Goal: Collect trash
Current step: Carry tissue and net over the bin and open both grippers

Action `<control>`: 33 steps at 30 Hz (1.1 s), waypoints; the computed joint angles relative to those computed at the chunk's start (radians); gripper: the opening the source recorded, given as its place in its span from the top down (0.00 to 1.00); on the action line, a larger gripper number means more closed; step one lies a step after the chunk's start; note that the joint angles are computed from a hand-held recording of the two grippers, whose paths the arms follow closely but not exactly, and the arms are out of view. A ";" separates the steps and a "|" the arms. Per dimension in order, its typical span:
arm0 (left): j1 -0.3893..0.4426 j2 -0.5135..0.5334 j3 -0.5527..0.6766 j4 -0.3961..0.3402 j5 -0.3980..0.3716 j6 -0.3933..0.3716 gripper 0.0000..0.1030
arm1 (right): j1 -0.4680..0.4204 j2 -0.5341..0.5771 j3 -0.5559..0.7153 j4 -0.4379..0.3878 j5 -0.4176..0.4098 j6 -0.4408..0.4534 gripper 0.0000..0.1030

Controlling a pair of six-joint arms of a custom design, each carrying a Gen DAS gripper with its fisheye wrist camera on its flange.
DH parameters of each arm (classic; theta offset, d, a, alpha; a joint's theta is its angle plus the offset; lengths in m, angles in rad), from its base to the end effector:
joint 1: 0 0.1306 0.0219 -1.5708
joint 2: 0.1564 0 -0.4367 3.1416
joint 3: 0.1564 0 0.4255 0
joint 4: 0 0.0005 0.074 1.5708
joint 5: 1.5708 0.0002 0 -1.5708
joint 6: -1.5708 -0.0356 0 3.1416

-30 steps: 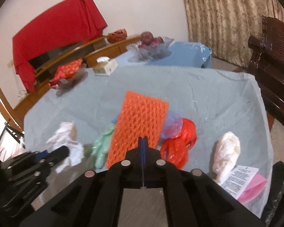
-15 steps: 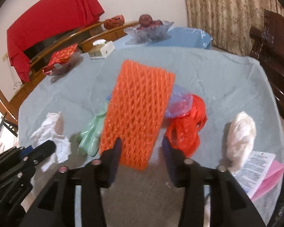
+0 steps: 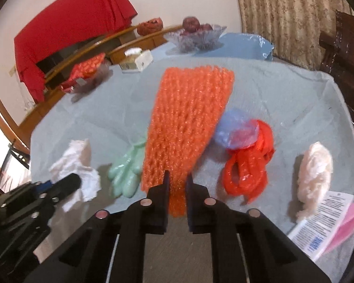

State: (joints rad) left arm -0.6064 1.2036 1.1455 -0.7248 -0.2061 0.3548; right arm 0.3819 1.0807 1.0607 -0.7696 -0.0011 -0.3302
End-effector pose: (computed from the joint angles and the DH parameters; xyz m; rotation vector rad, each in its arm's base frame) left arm 0.3591 -0.2408 0.4560 0.1940 2.3368 -0.2354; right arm 0.3540 0.1417 0.4567 -0.0622 2.3867 0.3439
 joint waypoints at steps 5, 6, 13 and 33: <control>-0.033 -0.022 0.012 -0.008 -0.016 -0.002 0.90 | 0.006 -0.084 -0.002 -0.031 0.014 0.003 0.89; -0.042 -0.028 0.016 -0.011 -0.019 0.000 0.90 | 0.005 -0.101 -0.002 -0.038 0.018 0.003 0.89; -0.151 -0.045 0.056 -0.016 -0.039 0.018 0.90 | -0.029 -0.270 -0.009 -0.132 0.071 0.031 0.89; -0.488 0.159 0.263 0.077 0.018 -0.039 0.90 | -0.908 -0.586 -0.035 -0.433 -0.306 0.346 0.89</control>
